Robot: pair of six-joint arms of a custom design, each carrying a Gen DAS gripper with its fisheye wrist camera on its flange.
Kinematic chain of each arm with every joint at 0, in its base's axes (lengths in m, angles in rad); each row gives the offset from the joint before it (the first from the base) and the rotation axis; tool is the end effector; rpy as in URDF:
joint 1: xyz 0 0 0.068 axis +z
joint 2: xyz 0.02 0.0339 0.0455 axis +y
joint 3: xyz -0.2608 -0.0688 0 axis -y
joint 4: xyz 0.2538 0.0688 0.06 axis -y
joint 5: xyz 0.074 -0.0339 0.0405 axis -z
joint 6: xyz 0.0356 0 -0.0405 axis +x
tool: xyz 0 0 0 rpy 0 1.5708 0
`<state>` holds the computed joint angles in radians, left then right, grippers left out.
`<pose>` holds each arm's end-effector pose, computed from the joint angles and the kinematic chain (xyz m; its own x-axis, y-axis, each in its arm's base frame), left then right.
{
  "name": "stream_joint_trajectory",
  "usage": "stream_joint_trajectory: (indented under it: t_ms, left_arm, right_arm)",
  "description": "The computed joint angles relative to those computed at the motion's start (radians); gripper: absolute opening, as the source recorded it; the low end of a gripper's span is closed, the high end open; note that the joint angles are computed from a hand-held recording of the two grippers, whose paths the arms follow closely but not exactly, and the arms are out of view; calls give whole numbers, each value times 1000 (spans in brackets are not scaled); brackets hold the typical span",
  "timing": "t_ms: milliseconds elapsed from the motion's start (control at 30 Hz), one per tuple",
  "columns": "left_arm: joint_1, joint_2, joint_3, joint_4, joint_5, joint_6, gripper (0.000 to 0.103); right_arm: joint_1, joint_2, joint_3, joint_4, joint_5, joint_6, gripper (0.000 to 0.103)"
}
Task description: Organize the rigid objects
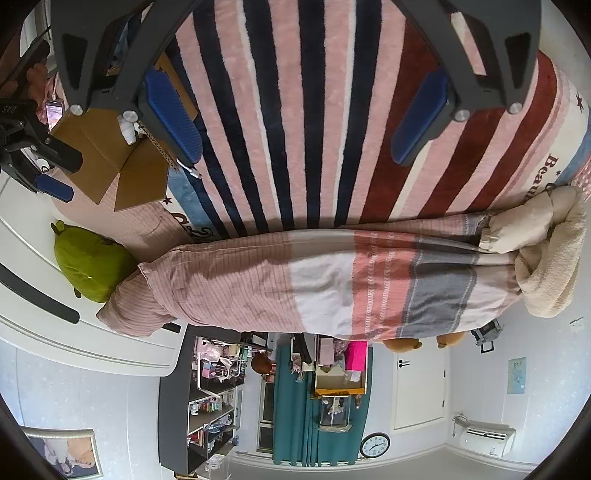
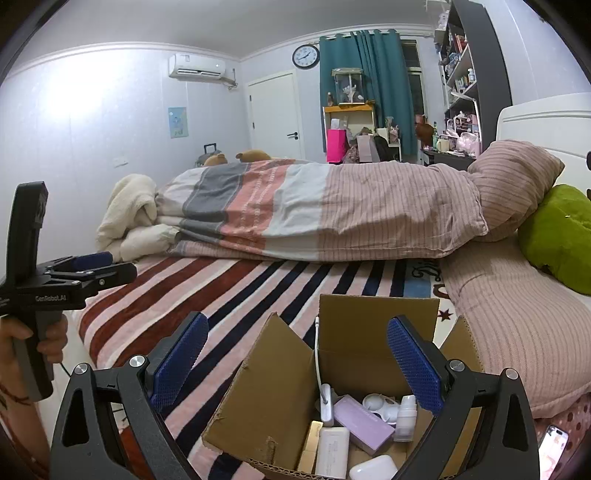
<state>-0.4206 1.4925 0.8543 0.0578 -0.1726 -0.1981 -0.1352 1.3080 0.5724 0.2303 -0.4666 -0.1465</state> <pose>0.3041 -0.1293 0.2107 -0.5441 0.0310 -0.8384 0.1673 0.9833 -0.0722 0.2729 -0.0210 0.1883 -0.4352 -0.0724 -0.8974 -0.3368 0.9375 0.0877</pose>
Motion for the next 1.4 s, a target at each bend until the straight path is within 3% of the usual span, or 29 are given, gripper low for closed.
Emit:
stream_joint_trajectory:
  t_ms: [1400]
  left_arm:
    - [-10,-12,-3,-3,-16,5,102]
  right_arm:
    - [13,3,-25,27,23,17,98]
